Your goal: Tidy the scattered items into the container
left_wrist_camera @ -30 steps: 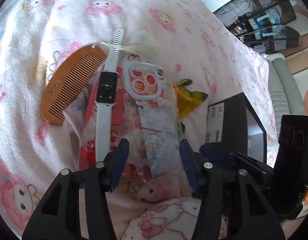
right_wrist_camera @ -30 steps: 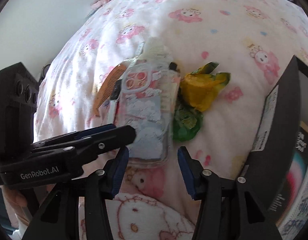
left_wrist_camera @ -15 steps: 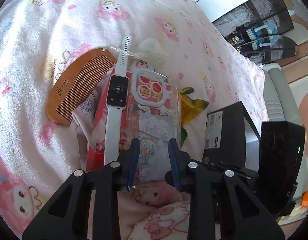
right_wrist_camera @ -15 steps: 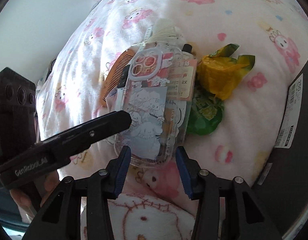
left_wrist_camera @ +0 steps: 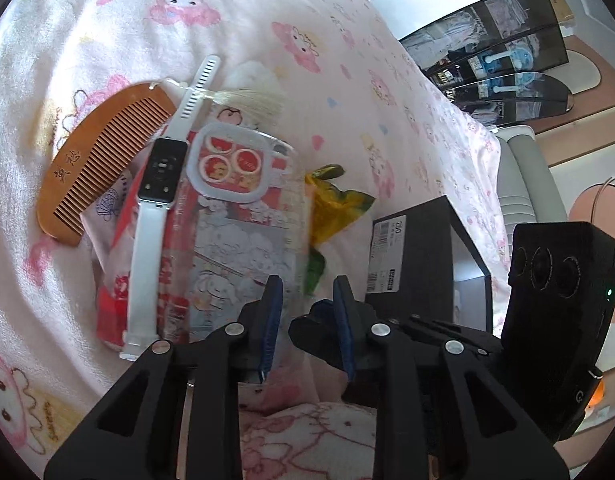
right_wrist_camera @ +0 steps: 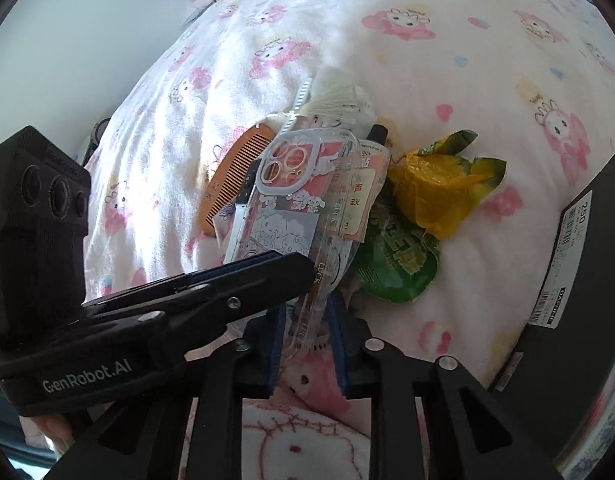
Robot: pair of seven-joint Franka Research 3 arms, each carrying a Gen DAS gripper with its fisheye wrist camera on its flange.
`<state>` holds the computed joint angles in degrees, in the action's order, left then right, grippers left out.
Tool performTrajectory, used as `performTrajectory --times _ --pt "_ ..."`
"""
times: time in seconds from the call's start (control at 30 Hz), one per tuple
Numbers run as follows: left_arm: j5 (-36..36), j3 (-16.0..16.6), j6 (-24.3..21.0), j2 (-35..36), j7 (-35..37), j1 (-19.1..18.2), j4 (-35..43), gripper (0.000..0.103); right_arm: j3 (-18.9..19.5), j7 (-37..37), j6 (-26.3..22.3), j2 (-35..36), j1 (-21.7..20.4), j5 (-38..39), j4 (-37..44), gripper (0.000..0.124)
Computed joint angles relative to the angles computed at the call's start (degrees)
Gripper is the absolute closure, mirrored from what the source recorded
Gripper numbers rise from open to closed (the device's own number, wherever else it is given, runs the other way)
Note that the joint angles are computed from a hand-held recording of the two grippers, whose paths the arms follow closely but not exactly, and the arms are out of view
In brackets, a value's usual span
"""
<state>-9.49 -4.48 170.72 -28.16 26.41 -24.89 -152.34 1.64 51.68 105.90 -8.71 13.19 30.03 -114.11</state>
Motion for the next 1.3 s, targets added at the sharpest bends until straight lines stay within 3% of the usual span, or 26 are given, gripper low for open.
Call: performTrajectory --times 0.03,0.1,0.17,0.33,0.47,0.6,0.67,0.83,0.9,1.0,1.1,1.2,1.3 --pt "1.70 -1.91 -1.93 -0.68 -1.82 2.10 0.48 0.077 -0.31 -0.57 -0.22 -0.53 -0.10 0.84 -0.26 0.108" --pt "6.90 -7.57 -10.78 -2.74 -5.98 8.62 2.53 0.077 -0.10 -0.31 1.55 -1.86 -0.22 0.20 -1.18 0.108" --pt "8.98 -7.96 -14.80 -4.13 -7.65 9.57 2.57 0.077 0.31 0.46 3.58 -2.72 -0.19 -1.60 -1.82 0.108" --pt "8.78 -5.83 -15.16 -4.46 -7.84 8.25 0.31 0.077 -0.09 2.91 1.49 -0.68 -0.39 -2.00 0.29 0.108" --pt "11.63 -7.71 -16.77 -3.88 -10.71 10.76 1.23 0.076 -0.05 3.48 -2.43 2.10 -0.12 -0.71 1.93 0.107" --pt "14.74 -9.03 -19.12 -4.76 -13.92 12.74 1.74 0.072 0.43 4.15 -2.82 2.68 0.08 -1.43 1.88 0.107" --pt "16.41 -9.33 -18.33 -6.11 -15.48 13.48 0.75 0.069 0.45 3.69 -2.56 2.42 0.11 -1.45 1.59 0.106" --pt "13.49 -4.89 -18.52 -3.51 -11.24 9.90 0.78 0.066 0.28 3.64 -3.09 3.68 0.06 0.30 2.49 0.102" --pt "13.80 -5.62 -19.15 -2.72 -10.23 10.02 1.71 0.064 0.44 3.25 -3.75 4.74 0.18 0.64 3.00 0.097" --pt "10.93 -4.32 -15.68 -2.48 -8.49 8.28 0.87 0.059 0.54 3.70 -4.71 5.76 0.13 0.83 3.40 0.095" --pt "8.15 -2.97 -12.41 -3.55 -5.98 6.40 -0.45 0.059 0.83 2.90 -1.07 3.07 0.24 -0.05 1.25 0.095" --pt "9.13 -4.62 -11.78 -4.95 -6.60 7.80 -0.77 0.059 0.27 1.15 -0.64 1.51 0.23 1.15 0.78 0.095" --pt "6.71 -2.52 -12.45 -2.42 -5.55 6.43 -0.09 0.059 0.57 2.83 -1.15 2.83 0.34 0.56 1.75 0.095"
